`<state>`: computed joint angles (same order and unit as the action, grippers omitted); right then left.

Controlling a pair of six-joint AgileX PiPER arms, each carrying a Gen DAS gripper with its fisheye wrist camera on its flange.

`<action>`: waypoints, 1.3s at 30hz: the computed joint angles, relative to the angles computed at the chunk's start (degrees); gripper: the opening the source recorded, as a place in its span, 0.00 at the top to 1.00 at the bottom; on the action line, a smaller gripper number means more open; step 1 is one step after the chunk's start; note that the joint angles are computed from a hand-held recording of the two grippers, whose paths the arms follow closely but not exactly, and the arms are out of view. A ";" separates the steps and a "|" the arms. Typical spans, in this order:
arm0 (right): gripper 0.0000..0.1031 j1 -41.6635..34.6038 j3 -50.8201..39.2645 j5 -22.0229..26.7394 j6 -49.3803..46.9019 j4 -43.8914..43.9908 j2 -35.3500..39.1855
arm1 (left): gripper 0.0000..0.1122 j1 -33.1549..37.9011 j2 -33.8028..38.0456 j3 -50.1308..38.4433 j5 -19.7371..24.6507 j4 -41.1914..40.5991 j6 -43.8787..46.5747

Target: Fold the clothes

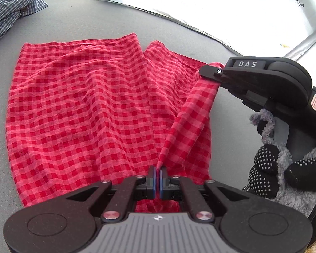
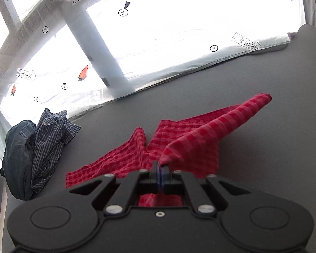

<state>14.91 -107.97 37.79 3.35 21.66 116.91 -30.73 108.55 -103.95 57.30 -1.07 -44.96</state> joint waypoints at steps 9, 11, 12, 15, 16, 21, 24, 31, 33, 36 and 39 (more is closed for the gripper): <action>0.98 11.12 -6.60 -0.40 5.47 -10.20 2.85 | 0.97 7.45 -13.45 18.34 -3.55 -1.21 1.97; 0.98 13.06 -7.54 -0.12 5.96 -11.35 3.56 | 0.97 9.08 -15.67 21.80 -3.84 -2.13 3.00; 0.98 14.00 -7.85 0.12 6.10 -11.66 3.86 | 0.97 9.84 -16.47 23.27 -4.02 -2.45 3.55; 0.98 16.22 -7.98 0.69 5.83 -11.93 4.43 | 0.97 12.04 -19.14 27.88 -4.61 -3.66 5.09; 0.98 16.96 -7.90 0.79 5.74 -12.32 4.57 | 0.97 12.55 -19.88 29.23 -4.77 -3.87 5.31; 0.98 21.38 -8.92 2.86 7.49 -17.75 6.82 | 0.97 14.31 -21.55 34.29 -4.76 -3.12 6.70; 0.98 22.66 -7.46 2.78 8.22 -18.42 7.21 | 0.97 15.51 -21.82 36.78 -5.09 -3.99 8.10; 0.98 24.17 0.20 -3.52 8.78 -16.23 2.72 | 0.96 16.71 -22.75 38.11 -6.41 -5.09 9.69; 0.98 24.13 1.77 -5.21 4.01 -10.31 1.55 | 0.96 17.09 -22.61 38.01 -6.56 -5.59 9.78; 0.98 23.57 0.44 -2.09 -0.73 -1.98 3.12 | 0.96 18.68 -23.00 38.75 -7.38 -7.15 9.95; 0.90 22.21 -2.51 4.77 1.49 1.25 6.20 | 0.96 19.22 -23.42 38.42 -6.41 -4.65 8.74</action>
<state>37.12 -110.48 42.57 4.84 22.92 123.11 -11.51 85.13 -65.53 50.89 -5.73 -36.22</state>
